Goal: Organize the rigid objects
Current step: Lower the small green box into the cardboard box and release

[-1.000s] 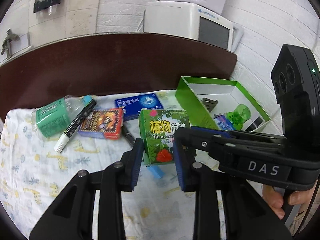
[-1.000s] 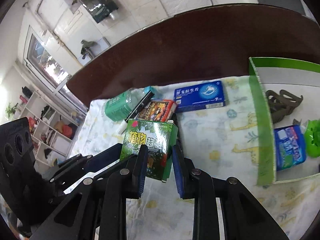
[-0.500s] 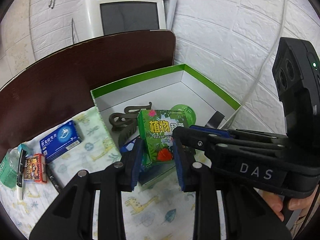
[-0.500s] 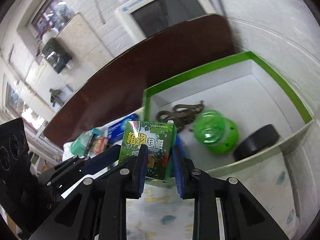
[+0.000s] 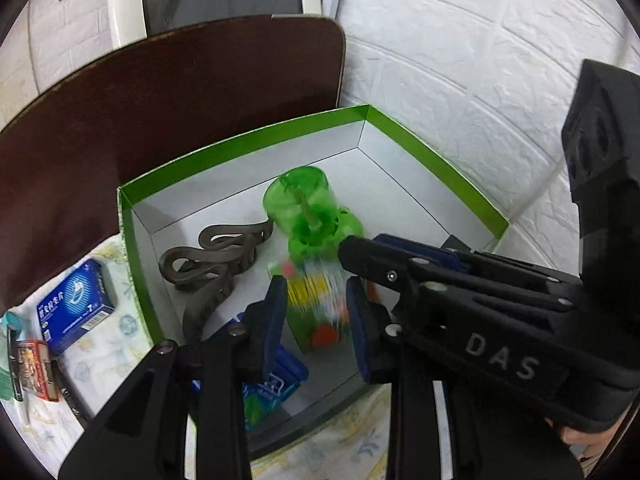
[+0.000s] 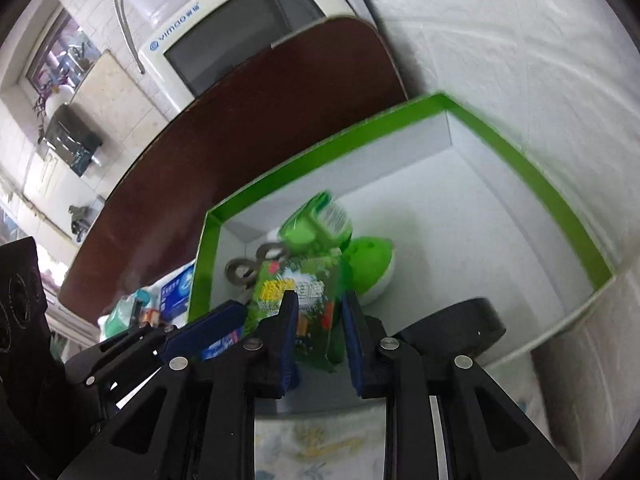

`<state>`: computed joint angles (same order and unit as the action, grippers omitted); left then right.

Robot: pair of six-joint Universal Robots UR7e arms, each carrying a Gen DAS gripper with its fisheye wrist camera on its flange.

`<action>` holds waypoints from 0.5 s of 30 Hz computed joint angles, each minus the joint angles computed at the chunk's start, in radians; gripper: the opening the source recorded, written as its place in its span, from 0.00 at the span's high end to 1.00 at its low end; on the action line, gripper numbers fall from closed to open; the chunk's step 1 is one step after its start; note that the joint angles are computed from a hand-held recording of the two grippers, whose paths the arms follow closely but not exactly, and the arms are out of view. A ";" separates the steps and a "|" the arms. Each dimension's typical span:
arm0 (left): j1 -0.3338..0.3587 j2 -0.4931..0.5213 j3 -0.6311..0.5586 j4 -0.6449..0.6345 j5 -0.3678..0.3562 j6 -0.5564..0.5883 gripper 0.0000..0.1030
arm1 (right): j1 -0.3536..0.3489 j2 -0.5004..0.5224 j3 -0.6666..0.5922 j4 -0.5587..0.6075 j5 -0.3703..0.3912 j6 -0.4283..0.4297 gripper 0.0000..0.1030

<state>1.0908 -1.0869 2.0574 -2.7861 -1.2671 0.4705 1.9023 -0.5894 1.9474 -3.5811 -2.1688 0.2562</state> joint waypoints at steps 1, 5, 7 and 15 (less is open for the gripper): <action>0.001 0.009 -0.008 0.002 0.004 -0.006 0.74 | -0.004 -0.001 -0.002 -0.005 0.005 -0.001 0.75; 0.011 0.017 -0.022 0.005 0.016 -0.021 0.73 | -0.013 0.001 -0.014 0.007 0.014 -0.004 0.75; 0.016 0.011 -0.021 -0.002 0.020 -0.020 0.73 | -0.010 0.003 -0.009 -0.007 0.019 -0.014 0.75; 0.038 -0.055 0.009 -0.029 0.028 -0.008 0.71 | -0.004 0.011 -0.007 -0.007 0.025 -0.010 0.75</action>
<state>1.1285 -1.1419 2.0666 -2.8154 -1.2391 0.4623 1.8980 -0.5786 1.9400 -3.5883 -2.1439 0.2460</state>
